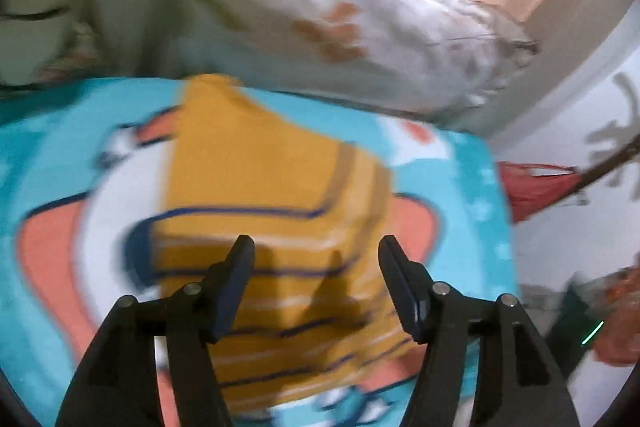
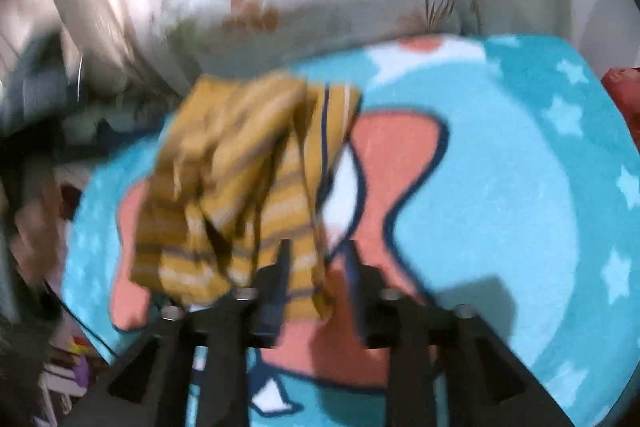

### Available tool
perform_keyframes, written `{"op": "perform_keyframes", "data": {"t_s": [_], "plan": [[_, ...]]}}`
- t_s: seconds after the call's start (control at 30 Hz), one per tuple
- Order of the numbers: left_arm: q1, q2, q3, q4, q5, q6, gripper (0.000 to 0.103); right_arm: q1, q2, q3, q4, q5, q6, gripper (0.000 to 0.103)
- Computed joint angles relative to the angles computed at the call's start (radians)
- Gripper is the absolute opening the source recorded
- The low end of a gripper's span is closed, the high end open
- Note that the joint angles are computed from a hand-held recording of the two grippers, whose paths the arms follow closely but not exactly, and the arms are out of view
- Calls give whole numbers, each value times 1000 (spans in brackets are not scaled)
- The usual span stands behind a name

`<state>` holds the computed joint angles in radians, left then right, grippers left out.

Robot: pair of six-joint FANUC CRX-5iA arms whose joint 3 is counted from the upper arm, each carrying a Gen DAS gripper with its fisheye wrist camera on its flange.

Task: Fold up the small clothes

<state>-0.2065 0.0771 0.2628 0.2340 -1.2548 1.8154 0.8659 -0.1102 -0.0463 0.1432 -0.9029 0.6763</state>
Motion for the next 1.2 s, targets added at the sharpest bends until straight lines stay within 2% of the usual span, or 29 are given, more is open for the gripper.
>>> {"op": "perform_keyframes", "data": {"t_s": [0.07, 0.17, 0.27, 0.33, 0.37, 0.4, 0.43, 0.47, 0.53, 0.6, 0.7, 0.8, 0.83, 0.87, 0.93, 0.97, 1.1, 1.17, 1.2], "plan": [[6, -43, -35, -58, -24, 36, 63, -48, 14, 34, -117, 53, 66, 48], [7, -93, -93, -98, -31, 85, 63, -145, 98, 149, -400, 78, 268, 48], [31, -156, -171, -89, -16, 126, 63, -185, 201, 253, -498, -4, 328, 48], [20, -163, -179, -107, -10, 151, 63, -176, 226, 266, -520, -30, 297, 48], [12, -164, -175, -122, -9, 159, 63, -189, 237, 267, -573, 1, 313, 45], [-6, -160, -160, -157, -9, 176, 63, -210, 242, 273, -644, 14, 360, 39], [-21, -149, -146, -179, -9, 189, 63, -236, 261, 306, -727, -15, 416, 21], [-38, -136, -128, -203, -11, 202, 63, -246, 273, 334, -757, -43, 449, 13], [-53, -120, -111, -210, -11, 211, 63, -255, 257, 347, -773, -53, 486, 10], [-70, -105, -98, -208, -7, 208, 63, -257, 228, 344, -742, -48, 505, 9], [-119, -46, -56, -245, -51, 204, 63, -235, 219, 334, -585, -58, 421, 8], [-154, 16, -34, -261, -107, 209, 63, -214, 279, 353, -471, -119, 361, 8], [-171, 25, -26, -284, -119, 218, 63, -213, 303, 367, -461, -145, 359, 10], [-196, 34, -9, -323, -133, 222, 64, -200, 318, 367, -426, -164, 333, 20], [-218, 41, 11, -353, -150, 211, 65, -194, 283, 324, -404, -118, 297, 28], [-219, 39, 12, -353, -152, 208, 67, -187, 261, 301, -378, -93, 266, 28], [-183, 0, -39, -290, -127, 208, 67, -96, 141, 152, -74, 49, 63, 29], [-169, -26, -66, -264, -119, 218, 67, -82, 132, 155, -37, 85, 52, 29], [-162, -38, -77, -250, -115, 225, 67, -84, 145, 179, -58, 88, 79, 29]]}}
